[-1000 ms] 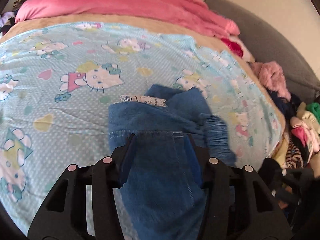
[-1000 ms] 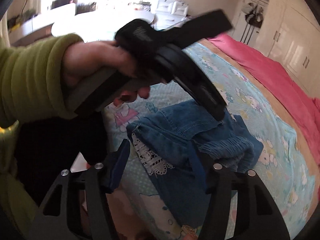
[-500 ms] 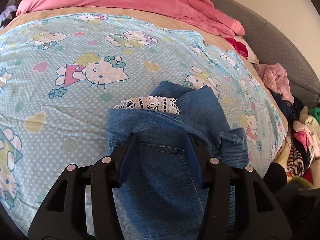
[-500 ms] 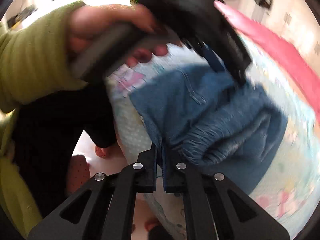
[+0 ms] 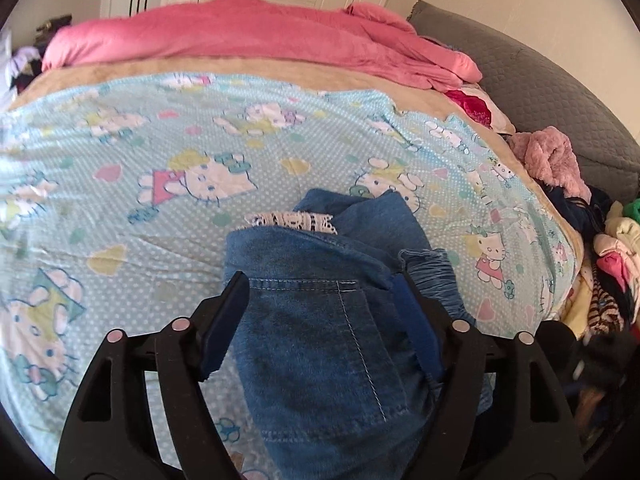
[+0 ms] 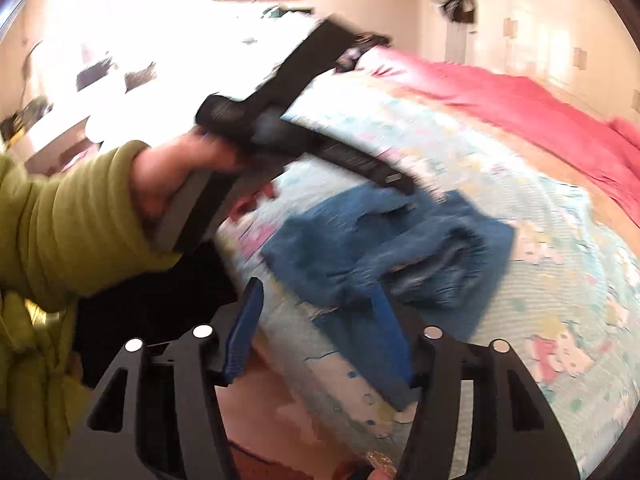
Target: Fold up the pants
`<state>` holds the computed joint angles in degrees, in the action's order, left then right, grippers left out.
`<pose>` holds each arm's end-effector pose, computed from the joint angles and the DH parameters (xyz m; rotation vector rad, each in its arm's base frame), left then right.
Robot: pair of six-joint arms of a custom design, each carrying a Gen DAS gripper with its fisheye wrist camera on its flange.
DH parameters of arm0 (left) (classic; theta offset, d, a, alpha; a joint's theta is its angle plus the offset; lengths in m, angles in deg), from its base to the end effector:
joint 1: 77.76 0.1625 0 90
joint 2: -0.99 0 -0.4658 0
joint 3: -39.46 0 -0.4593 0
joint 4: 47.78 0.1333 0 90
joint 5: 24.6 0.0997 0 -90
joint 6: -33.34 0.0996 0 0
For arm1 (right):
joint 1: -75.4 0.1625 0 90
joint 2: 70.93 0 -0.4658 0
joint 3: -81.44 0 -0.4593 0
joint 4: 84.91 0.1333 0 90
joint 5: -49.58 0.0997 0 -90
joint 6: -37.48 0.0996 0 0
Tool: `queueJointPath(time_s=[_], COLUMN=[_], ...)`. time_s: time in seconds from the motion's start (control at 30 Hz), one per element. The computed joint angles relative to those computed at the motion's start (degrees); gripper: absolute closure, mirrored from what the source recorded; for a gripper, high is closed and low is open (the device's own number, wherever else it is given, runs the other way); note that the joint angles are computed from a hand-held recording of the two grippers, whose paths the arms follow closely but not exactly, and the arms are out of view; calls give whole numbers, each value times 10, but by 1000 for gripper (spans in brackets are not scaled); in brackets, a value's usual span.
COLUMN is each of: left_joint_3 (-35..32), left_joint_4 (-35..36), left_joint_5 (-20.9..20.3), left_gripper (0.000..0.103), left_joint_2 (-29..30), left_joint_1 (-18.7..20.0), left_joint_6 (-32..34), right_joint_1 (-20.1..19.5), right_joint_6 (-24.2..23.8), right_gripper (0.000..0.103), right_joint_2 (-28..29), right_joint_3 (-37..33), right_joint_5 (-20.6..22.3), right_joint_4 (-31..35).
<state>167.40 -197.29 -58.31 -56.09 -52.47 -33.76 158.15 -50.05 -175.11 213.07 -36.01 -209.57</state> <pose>-0.3513 -0.4050 0.0458 0.0763 2.3652 -1.0582 0.0887 -0.4194 0.3164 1.9999 -2.3599 0.2196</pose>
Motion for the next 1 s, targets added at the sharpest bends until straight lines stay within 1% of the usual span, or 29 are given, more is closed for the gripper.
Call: queueJointPath(time_s=[0.03,0.1,0.13,0.17,0.23,0.27,0.3,0.33,0.37,0.4,0.43,0.47,0.53,0.6,0.63,0.83,1.0], left_joint_3=[-2,-4,-5,-6,-7,-7,-7,-8,-8,-7,-6,-5,-4,-1,1,21,39], left_joint_4=[18,44,54,66,84,93,100,112,120,123,129,139,150,154,161,187,236], left_joint_5=[7,18,21,25,30,32,34,37,38,39,40,42,45,46,46,44,33], left_gripper=[33,32,31,28,25,24,22,21,20,19,17,9,9,9,9,9,9], left_joint_2=[-2,-5,-5,-7,-9,-11,-12,-14,-15,-17,-19,-21,-24,-27,-29,-48,-70], left_joint_1=[-6,-16,-20,-24,-31,-34,-37,-40,-44,-46,-49,-53,-59,-64,-66,-86,-100], left_joint_6=[-9,-24,-29,-36,-49,-54,-60,-70,-78,-81,-89,-99,-113,-123,-133,-193,-265], right_joint_1=[-1,-1,-2,-3,-4,-1,-1,-4,-6,-8,-8,-10,-12,-13,-13,-15,-14], right_joint_6=[9,46,70,84,119,139,152,163,171,177,184,189,193,194,195,195,201], right_gripper=[43,39,37,36,30,29,29,25,23,23,19,17,16,10,9,9,9], right_joint_2=[0,2,6,9,15,22,27,30,32,34,36,38,37,37,33,24,22], right_joint_3=[-2,-9,-14,-17,-23,-28,-33,-35,-37,-37,-38,-37,-37,-35,-32,-25,-20], right_joint_5=[7,24,32,38,43,43,44,44,44,44,45,46,51,51,51,54,47], right_joint_4=[-6,-30,-41,-51,-76,-86,-92,-102,-112,-121,-128,-136,-144,-154,-158,-176,-191])
